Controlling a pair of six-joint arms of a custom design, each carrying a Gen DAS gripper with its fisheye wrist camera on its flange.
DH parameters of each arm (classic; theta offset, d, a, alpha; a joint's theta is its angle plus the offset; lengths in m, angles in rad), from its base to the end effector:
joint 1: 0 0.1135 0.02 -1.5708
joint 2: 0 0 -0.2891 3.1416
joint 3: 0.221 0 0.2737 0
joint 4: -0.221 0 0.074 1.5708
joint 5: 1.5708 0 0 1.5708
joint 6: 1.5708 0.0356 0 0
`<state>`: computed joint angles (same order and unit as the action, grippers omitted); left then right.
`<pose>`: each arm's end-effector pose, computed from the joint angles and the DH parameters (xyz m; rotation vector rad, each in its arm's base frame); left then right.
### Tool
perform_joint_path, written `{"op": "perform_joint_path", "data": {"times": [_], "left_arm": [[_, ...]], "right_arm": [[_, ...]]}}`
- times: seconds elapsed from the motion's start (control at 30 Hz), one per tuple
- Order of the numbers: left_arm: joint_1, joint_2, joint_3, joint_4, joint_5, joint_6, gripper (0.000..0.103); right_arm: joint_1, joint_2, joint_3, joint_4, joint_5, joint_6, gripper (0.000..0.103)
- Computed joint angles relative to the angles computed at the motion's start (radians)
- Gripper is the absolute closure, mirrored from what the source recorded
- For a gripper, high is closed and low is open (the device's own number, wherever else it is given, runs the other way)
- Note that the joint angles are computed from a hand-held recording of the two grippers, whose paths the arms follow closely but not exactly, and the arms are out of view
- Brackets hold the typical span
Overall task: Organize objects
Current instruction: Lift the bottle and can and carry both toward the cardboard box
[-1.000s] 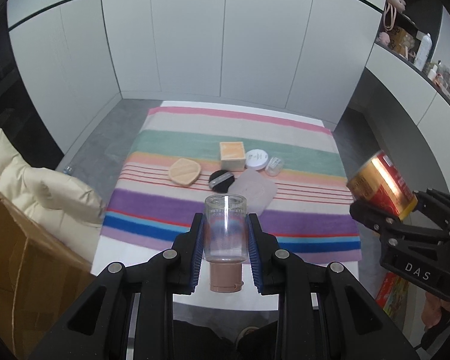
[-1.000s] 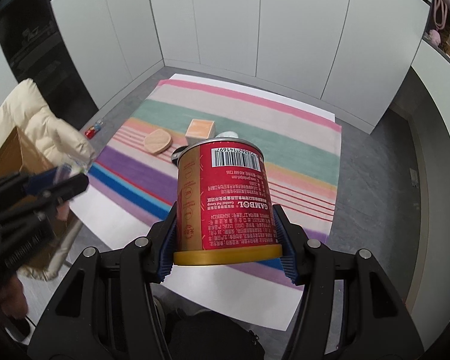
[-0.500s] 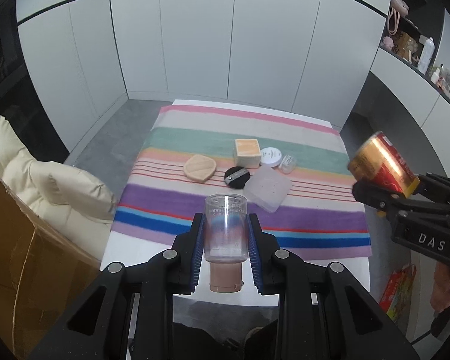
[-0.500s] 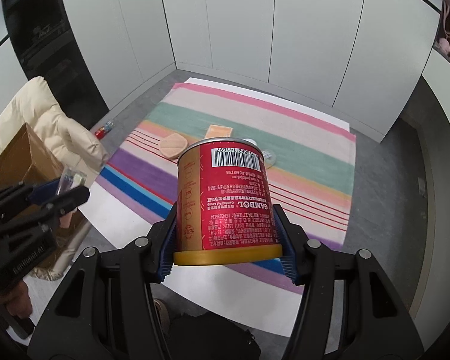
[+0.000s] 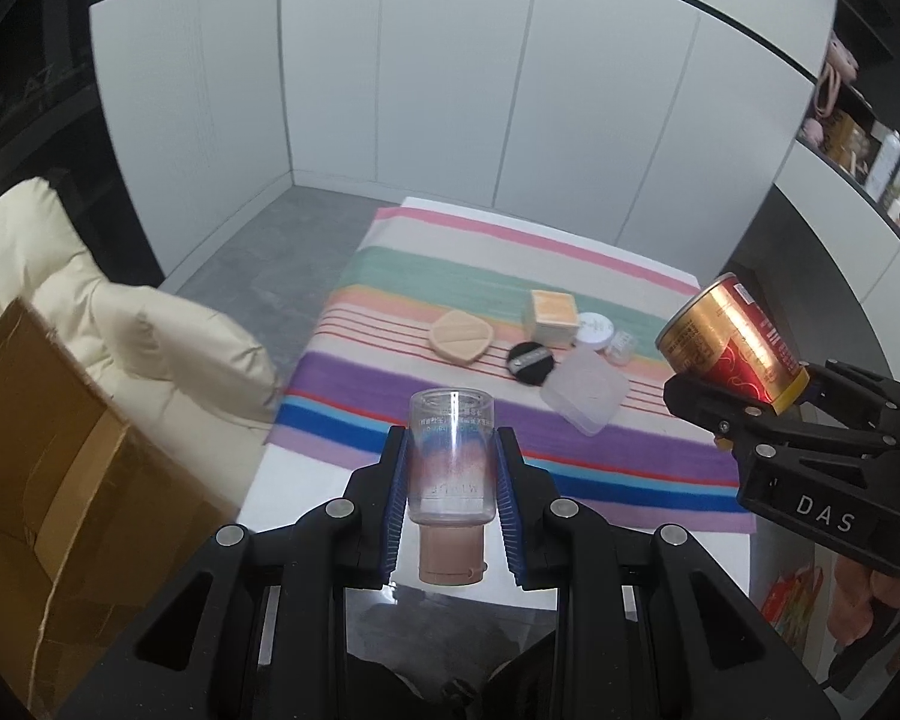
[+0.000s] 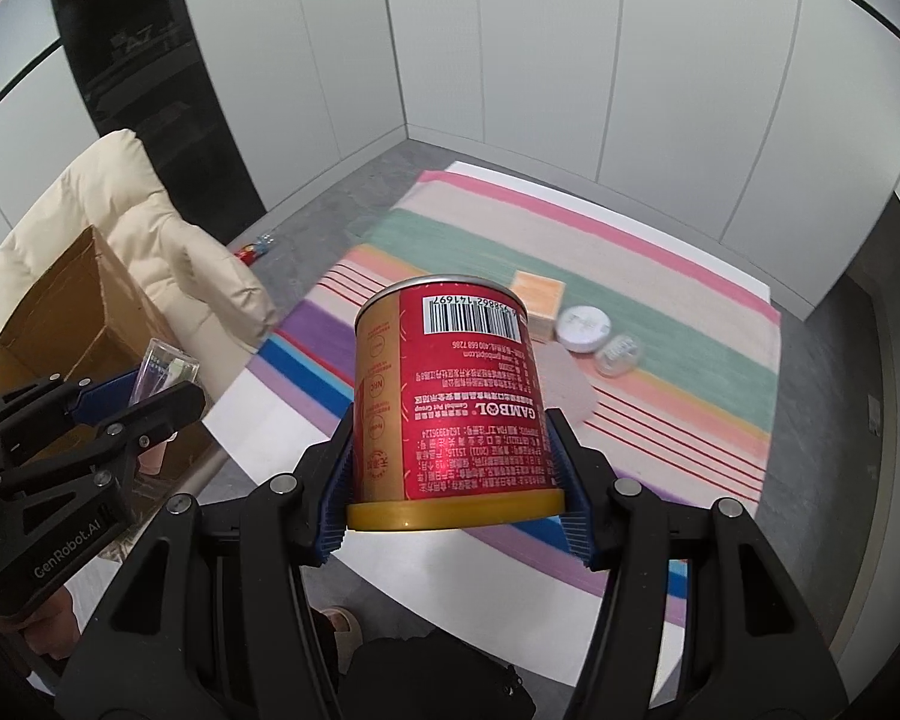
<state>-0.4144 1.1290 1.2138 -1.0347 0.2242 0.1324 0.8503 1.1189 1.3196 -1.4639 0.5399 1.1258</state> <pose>0.1988 -0.0961 0.3688 0.7711 2.4113 -0.3960 0.1293 0.1195 0.3860 0.4543 2.4877 -0.0577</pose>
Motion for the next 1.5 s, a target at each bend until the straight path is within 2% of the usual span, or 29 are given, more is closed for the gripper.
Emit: {"op": "perform_joint_path", "data": {"times": [0.5,0.77,1.13,1.5], "left_arm": [[0.335,0.039,0.061,-0.035,0.147,0.141,0.075],[0.493,0.054,0.076,-0.052,0.181,0.207,0.075],[0.716,0.107,0.111,-0.075,0.227,0.322,0.075],[0.932,0.194,0.169,-0.101,0.269,0.438,0.075]], "right_arm": [[0.010,0.180,0.112,0.148,-0.003,-0.136,0.044],[0.032,0.295,0.201,0.216,-0.023,-0.205,0.044],[0.059,0.482,0.383,0.265,-0.054,-0.298,0.044],[0.099,0.710,0.640,0.279,-0.089,-0.388,0.044]]}}
